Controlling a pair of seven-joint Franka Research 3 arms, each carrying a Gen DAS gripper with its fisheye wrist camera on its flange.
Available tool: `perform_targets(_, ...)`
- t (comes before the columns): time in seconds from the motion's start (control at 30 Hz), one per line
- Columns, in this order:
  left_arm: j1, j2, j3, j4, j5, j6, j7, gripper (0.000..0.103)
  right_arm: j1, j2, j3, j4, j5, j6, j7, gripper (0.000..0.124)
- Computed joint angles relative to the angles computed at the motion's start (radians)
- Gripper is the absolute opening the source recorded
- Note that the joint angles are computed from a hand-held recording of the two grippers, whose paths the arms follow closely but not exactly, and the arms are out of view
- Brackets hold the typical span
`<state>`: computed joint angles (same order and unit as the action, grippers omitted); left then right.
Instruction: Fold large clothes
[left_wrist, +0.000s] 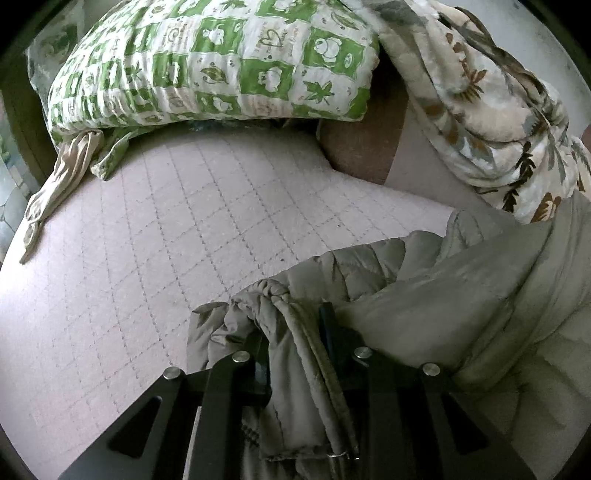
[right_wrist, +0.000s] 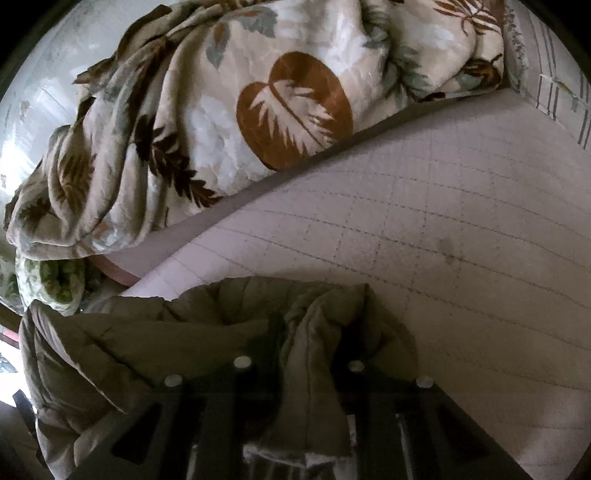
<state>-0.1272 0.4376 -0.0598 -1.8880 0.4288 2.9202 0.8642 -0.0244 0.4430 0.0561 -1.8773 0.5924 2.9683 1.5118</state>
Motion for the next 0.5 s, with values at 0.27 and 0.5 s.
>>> perform_targets(0.27,-0.062,0.013,0.064,0.020,0.103,-0.014,-0.082,0.025,0.053,0.016,-0.055,0.010,-0.080,0.000,0.077,0.016)
perform_targets(0.5,-0.102,-0.078,0.134,-0.081,0.248,0.096,-0.240,0.026,0.106,0.015,-0.114,0.011,-0.185,-0.016,0.163,0.017)
